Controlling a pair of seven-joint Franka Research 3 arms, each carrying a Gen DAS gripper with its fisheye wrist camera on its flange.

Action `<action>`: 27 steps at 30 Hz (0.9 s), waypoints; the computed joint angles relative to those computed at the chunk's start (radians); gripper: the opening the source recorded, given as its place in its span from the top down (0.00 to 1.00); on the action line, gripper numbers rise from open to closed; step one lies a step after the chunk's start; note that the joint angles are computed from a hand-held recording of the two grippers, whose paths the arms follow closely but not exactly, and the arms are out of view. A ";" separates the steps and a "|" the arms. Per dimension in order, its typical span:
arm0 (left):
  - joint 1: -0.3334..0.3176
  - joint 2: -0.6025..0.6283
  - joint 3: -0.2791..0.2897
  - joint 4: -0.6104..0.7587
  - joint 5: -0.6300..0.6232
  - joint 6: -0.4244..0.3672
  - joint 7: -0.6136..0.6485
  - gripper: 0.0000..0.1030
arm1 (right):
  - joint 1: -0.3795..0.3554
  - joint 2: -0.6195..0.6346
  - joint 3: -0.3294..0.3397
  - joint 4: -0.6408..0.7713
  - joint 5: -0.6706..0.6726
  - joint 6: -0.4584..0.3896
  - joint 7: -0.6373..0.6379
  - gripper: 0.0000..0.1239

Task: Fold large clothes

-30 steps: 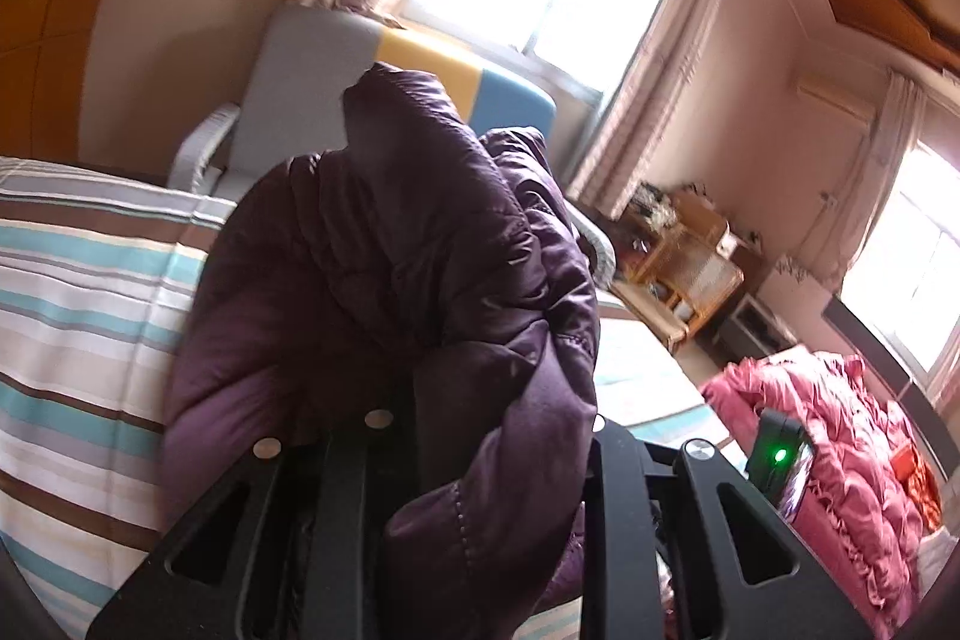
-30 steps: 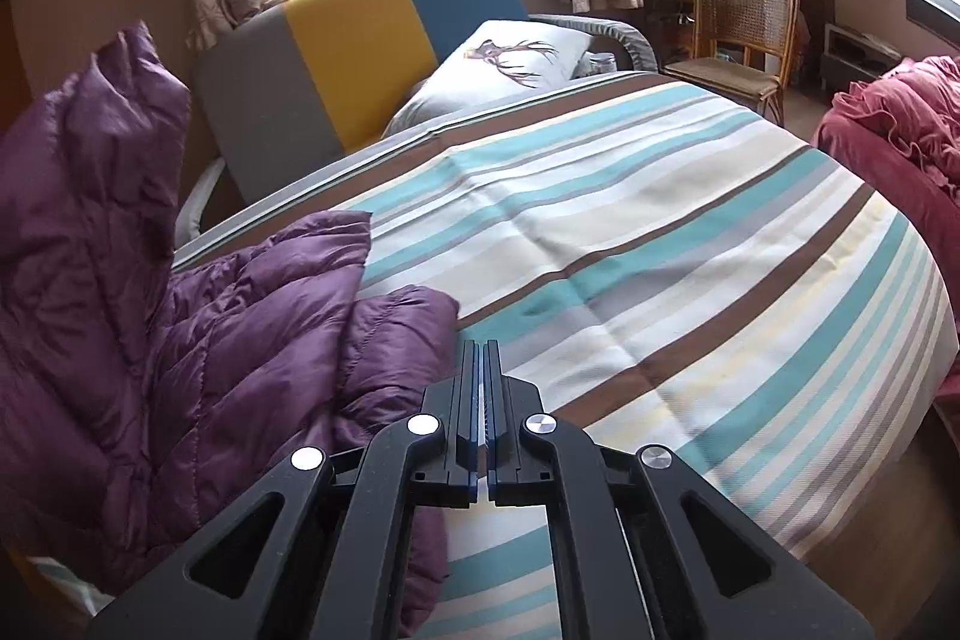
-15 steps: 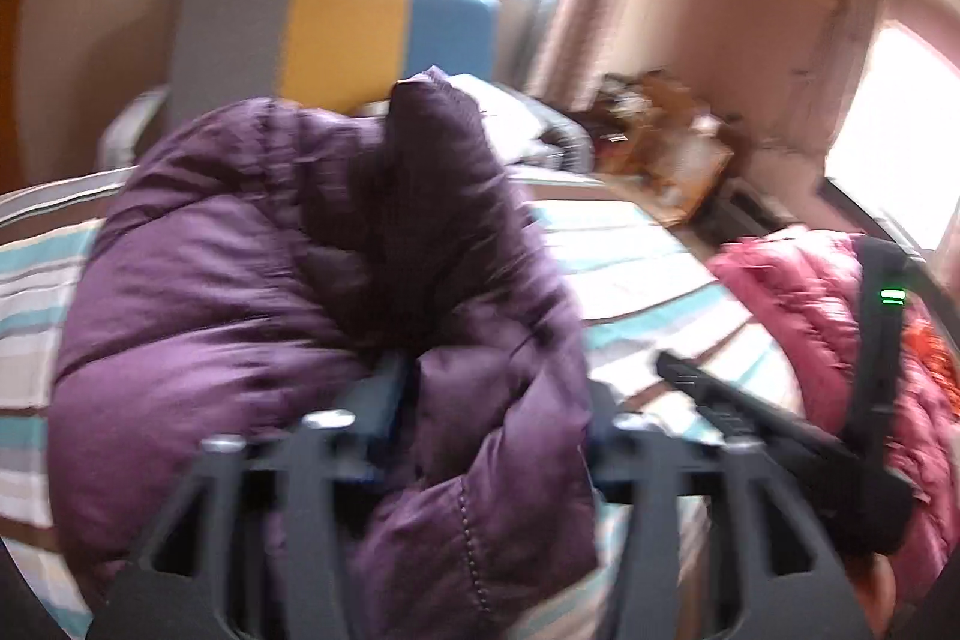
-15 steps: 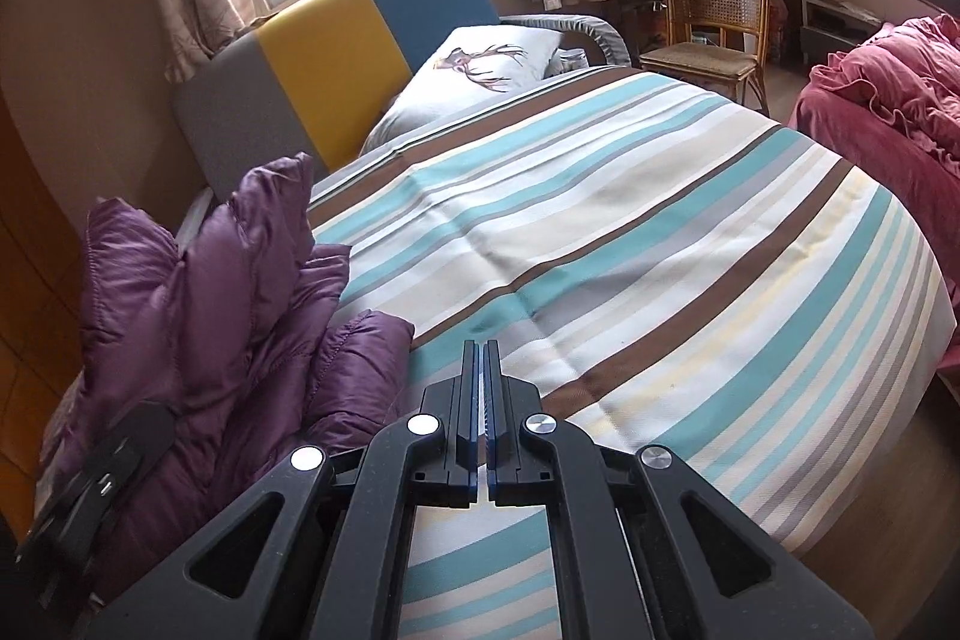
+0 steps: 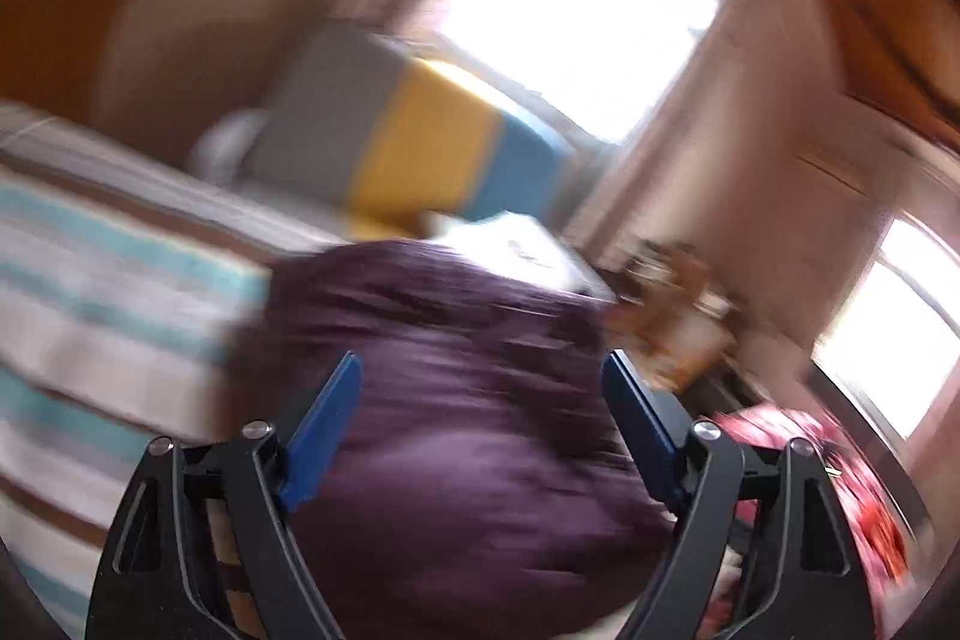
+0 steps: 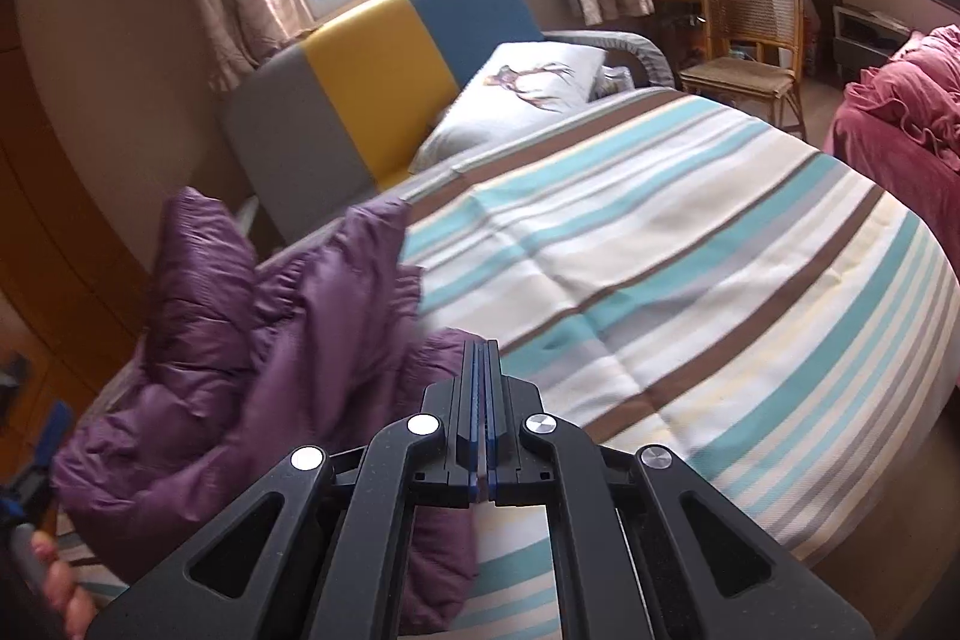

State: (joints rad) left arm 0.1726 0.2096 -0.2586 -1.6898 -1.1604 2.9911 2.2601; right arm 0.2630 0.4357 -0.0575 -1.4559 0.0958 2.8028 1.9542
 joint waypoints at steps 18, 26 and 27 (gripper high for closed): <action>-0.018 0.097 0.036 0.034 0.621 -0.134 -0.401 0.60 | 0.006 0.214 0.094 0.450 0.145 -0.256 -0.408 0.99; -0.014 0.111 0.001 0.057 0.774 -0.140 -0.423 0.57 | 0.013 0.328 0.030 0.559 0.035 -0.409 -0.198 0.99; -0.020 0.114 0.000 0.058 0.788 -0.136 -0.426 0.57 | 0.001 0.315 0.043 0.518 0.052 -0.387 -0.194 0.99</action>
State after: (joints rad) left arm 0.1530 0.3235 -0.2586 -1.6318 -0.3723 2.8546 1.8346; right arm 0.2635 0.7511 -0.0141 -0.9383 0.1475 2.4158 1.7599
